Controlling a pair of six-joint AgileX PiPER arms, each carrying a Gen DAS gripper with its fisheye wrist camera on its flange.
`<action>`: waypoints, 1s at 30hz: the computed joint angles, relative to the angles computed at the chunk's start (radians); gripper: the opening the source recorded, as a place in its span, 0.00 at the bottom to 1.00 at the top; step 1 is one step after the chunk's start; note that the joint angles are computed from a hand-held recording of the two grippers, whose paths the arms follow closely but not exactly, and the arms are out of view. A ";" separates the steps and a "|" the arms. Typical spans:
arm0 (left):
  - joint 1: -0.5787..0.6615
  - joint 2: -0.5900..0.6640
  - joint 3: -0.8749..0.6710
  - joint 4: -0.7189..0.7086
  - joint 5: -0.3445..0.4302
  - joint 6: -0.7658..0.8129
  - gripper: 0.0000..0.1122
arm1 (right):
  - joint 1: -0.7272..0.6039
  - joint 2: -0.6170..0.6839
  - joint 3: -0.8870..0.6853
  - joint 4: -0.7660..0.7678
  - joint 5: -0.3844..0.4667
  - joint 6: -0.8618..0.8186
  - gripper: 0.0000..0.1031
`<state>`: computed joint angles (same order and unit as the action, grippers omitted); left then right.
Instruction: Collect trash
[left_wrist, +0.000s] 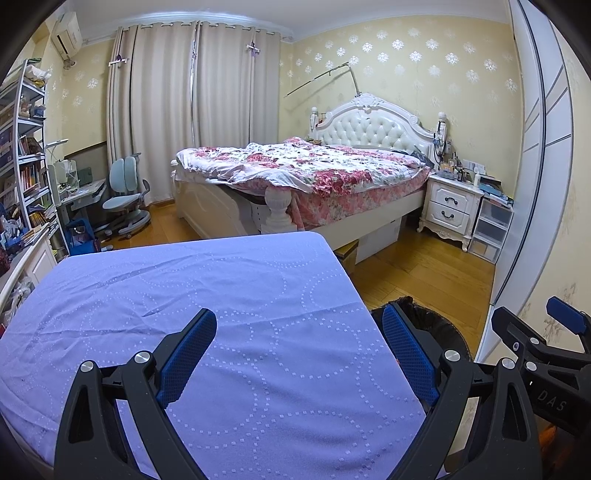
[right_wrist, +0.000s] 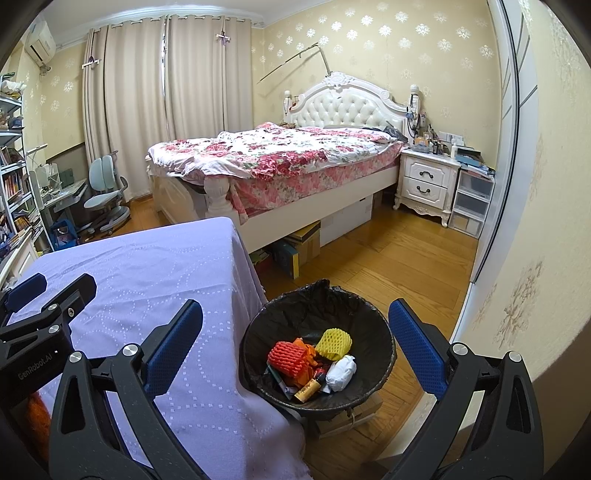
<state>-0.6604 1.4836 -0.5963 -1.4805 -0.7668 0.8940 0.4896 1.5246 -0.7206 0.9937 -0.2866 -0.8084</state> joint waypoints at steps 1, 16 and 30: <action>-0.002 -0.001 0.001 -0.001 0.000 0.000 0.81 | 0.000 0.001 0.000 0.002 0.000 -0.003 0.95; -0.041 0.039 0.051 0.058 -0.039 -0.149 0.81 | 0.000 0.000 -0.003 0.015 0.004 -0.018 0.95; -0.019 -0.002 0.064 0.032 -0.007 -0.106 0.81 | 0.023 0.024 0.009 -0.042 -0.017 0.045 0.95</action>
<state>-0.6791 1.4821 -0.5320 -1.4483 -0.7734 0.7881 0.5131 1.5487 -0.7118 0.9515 -0.3038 -0.7630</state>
